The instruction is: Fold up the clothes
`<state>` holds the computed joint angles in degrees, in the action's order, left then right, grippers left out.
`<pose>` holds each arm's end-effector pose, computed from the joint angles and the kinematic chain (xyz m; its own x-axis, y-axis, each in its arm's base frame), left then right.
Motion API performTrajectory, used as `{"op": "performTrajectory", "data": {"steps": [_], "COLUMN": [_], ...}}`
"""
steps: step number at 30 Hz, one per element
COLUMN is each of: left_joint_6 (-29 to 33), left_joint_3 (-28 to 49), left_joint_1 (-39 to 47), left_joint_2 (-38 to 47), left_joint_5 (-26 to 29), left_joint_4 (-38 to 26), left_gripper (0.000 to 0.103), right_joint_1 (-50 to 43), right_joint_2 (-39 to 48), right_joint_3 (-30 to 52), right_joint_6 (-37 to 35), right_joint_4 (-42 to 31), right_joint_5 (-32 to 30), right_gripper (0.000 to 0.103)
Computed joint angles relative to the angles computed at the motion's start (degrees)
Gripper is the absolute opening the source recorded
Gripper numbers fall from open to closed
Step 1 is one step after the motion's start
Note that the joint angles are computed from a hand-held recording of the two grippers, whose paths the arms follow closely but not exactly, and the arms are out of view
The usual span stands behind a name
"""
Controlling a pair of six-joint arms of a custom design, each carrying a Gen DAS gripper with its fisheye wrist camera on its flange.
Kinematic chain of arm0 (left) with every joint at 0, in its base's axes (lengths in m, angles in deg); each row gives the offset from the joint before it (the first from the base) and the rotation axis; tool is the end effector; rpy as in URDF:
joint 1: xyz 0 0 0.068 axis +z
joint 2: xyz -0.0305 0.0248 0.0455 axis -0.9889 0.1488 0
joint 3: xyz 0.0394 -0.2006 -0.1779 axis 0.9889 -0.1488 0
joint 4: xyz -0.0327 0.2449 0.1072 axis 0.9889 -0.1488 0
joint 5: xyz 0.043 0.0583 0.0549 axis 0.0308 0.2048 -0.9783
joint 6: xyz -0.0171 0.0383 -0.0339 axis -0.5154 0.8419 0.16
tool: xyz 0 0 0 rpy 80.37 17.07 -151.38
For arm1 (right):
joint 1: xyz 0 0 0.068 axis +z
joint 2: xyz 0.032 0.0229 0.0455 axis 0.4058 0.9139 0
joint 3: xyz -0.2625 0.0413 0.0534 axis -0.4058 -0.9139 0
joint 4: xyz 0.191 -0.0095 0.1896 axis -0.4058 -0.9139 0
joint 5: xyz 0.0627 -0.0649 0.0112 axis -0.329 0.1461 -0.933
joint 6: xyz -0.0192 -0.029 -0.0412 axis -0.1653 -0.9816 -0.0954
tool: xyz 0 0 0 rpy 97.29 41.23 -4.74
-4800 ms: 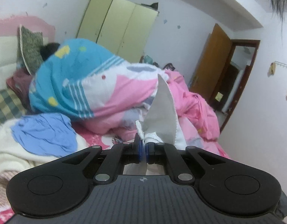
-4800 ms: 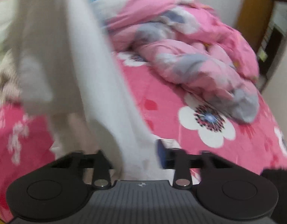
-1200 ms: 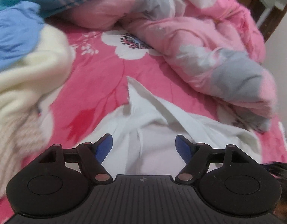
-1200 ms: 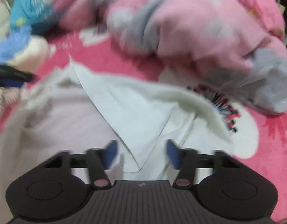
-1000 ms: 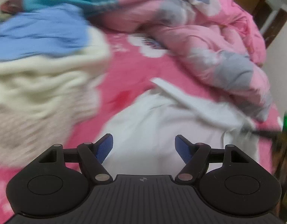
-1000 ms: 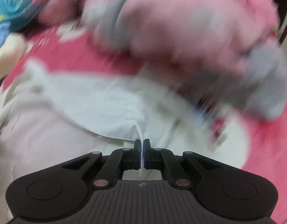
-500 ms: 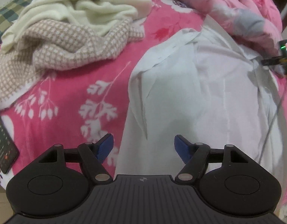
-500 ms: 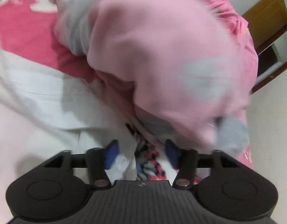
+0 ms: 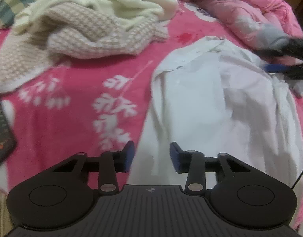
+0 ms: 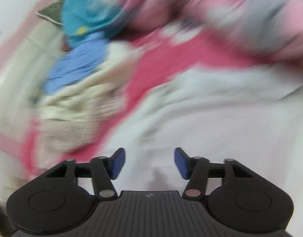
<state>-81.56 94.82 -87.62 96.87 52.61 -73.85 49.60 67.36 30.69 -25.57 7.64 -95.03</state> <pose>0.1533 -0.0248 0.3269 -0.8973 0.0765 -0.4348 0.1857 0.9589 -0.2144 0.2611 0.1393 0.3341 -0.9199 0.2723 -0.2822 0.0337 0.7720 0.6347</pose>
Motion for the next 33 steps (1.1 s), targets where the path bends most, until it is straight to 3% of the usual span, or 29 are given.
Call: {"op": "performTrajectory", "data": {"steps": [3,4,13,19,21,24,28,31,33], "left_joint_6": [-1.8,-2.06,-6.85,-11.31,-11.32,-6.59,8.35,13.64,15.09], "left_joint_3": [-1.92,-2.41,-6.22,-10.12,-10.5,-8.89,-5.3,-6.05,-7.09], "left_joint_1": [-0.11,-0.28,-5.8,-7.62,-7.44,-0.95,17.43,16.63,13.12], "left_joint_2": [1.39,1.66,-2.46,-5.23,-6.47,-8.24,-8.35,-8.65,-7.1], "left_joint_5": [2.9,3.56,9.32,14.09,14.52,16.64,19.22,13.13,11.25], "left_joint_4": [1.87,1.85,-1.57,-1.19,-2.2,-6.86,-14.79,-12.88,-10.43], "left_gripper": [0.027,0.026,0.025,0.025,0.026,0.03,0.031,0.031,0.032], "right_joint_1": [3.22,4.39,11.19,14.42,15.36,15.3,14.99,15.14,15.21], "right_joint_2": [10.6,13.83,34.56,40.39,41.7,41.99,42.01,42.4,42.19], "right_joint_3": [3.31,6.02,29.99,37.73,38.85,38.44,37.81,38.08,37.55], "right_joint_6": [6.95,6.74,-2.17,-7.8,-9.2,-9.04,-8.51,-7.23,-5.22], "right_joint_4": [8.33,7.86,-7.8,-16.6,-17.52,-17.62,-16.9,-15.89,-14.13], "right_joint_5": [-7.08,-7.84,-9.36,-5.59,-3.28,-2.46,-2.52,-2.96,-4.01], "right_gripper": [0.049,0.049,0.046,0.045,0.035,0.031,0.027,0.014,0.012]}}
